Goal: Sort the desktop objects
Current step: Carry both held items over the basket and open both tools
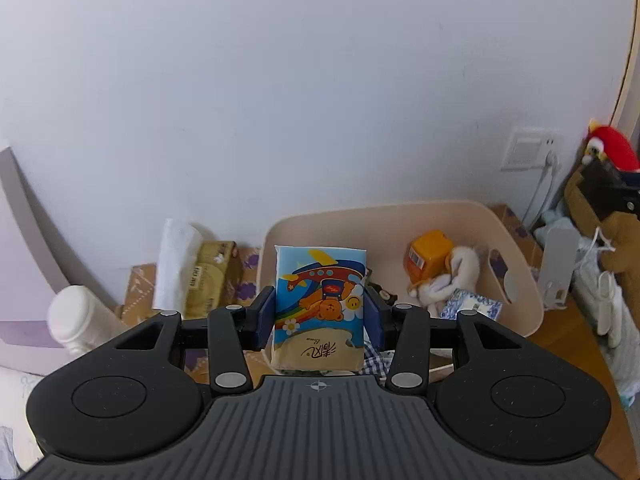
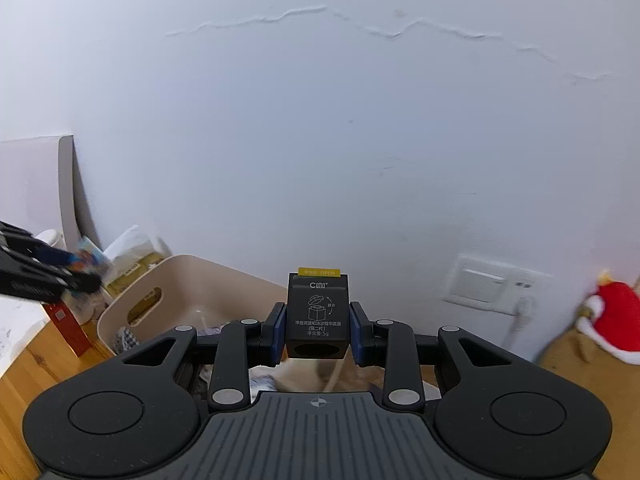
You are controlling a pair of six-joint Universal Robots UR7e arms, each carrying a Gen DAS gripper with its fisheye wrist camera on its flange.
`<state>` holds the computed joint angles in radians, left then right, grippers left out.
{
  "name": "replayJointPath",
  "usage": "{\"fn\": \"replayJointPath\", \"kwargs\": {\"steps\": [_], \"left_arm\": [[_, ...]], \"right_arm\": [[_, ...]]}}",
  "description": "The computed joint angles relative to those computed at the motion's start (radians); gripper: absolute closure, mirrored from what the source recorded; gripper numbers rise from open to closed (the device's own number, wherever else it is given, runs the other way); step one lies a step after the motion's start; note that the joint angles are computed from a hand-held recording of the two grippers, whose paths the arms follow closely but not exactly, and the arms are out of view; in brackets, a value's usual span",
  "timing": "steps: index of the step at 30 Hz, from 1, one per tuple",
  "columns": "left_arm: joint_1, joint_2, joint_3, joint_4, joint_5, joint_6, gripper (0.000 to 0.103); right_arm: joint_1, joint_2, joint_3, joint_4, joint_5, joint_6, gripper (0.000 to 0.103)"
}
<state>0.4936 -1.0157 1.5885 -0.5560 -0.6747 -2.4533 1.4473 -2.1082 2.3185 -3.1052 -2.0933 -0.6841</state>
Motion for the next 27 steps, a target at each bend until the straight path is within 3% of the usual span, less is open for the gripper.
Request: {"fn": "replayJointPath", "kwargs": {"steps": [8, 13, 18, 21, 27], "left_arm": [[0.088, -0.011, 0.019, -0.115, 0.053, 0.060, 0.057], [0.131, -0.017, 0.044, -0.235, 0.068, 0.158, 0.057], [0.168, 0.005, 0.042, -0.284, 0.067, 0.230, 0.057], [0.180, 0.026, 0.027, -0.251, 0.056, 0.196, 0.057], [0.186, 0.002, 0.081, -0.357, 0.078, 0.212, 0.056]], "right_arm": [[-0.068, 0.113, -0.002, -0.015, 0.082, 0.051, 0.074], [-0.129, 0.143, 0.010, -0.011, 0.138, 0.093, 0.074], [-0.172, 0.162, 0.020, -0.001, 0.144, 0.109, 0.074], [-0.197, 0.168, 0.019, 0.033, 0.148, 0.112, 0.074], [-0.224, 0.161, 0.037, 0.055, 0.128, 0.094, 0.074]]}}
